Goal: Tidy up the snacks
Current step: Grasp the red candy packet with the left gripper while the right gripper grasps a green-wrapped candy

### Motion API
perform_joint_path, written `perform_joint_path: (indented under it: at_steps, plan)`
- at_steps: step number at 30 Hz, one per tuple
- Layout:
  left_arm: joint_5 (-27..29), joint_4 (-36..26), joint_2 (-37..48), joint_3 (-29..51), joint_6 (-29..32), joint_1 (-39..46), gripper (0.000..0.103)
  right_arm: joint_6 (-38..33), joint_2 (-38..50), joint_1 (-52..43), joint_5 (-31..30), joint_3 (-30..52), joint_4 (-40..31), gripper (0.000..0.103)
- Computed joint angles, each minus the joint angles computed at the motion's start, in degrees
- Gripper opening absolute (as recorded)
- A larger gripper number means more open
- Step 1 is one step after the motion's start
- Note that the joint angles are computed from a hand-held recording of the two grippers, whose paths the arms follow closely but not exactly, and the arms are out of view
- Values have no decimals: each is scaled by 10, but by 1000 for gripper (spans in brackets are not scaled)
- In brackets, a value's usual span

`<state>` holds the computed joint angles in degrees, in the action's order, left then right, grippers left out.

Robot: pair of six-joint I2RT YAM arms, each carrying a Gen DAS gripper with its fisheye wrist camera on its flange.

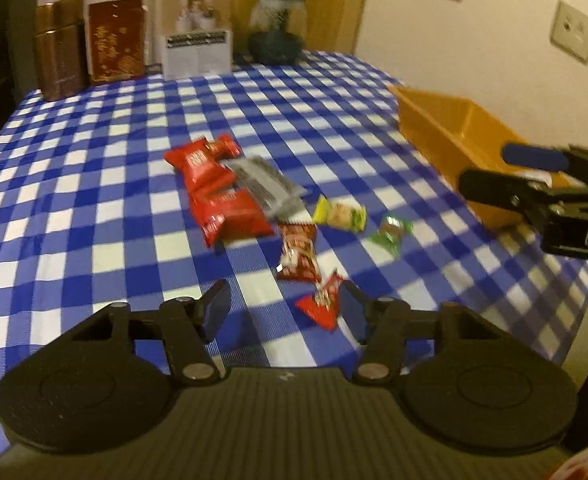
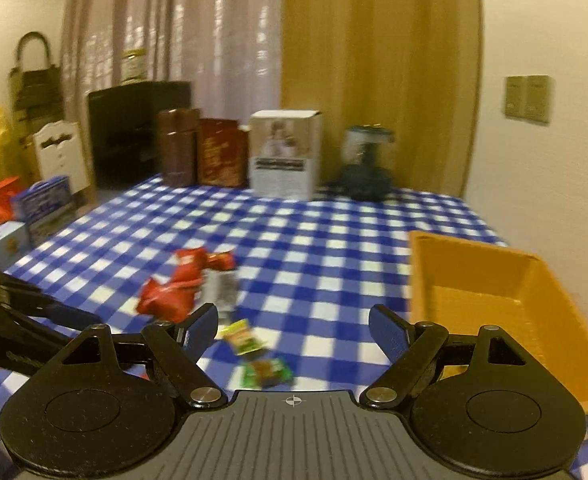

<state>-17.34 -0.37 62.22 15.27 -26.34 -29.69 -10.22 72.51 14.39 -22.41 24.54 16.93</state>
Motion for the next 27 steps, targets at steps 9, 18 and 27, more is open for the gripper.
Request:
perform_joint_path:
  at_steps: [9, 18, 27]
  plan:
    - [62, 122, 99, -14, 79, 23, 46, 11, 74, 11, 5, 44, -57, 71]
    - [92, 164, 184, 23, 131, 38, 29, -6, 110, 10, 13, 54, -59, 71]
    - [79, 138, 165, 27, 101, 44, 16, 1, 142, 28, 22, 69, -40, 71]
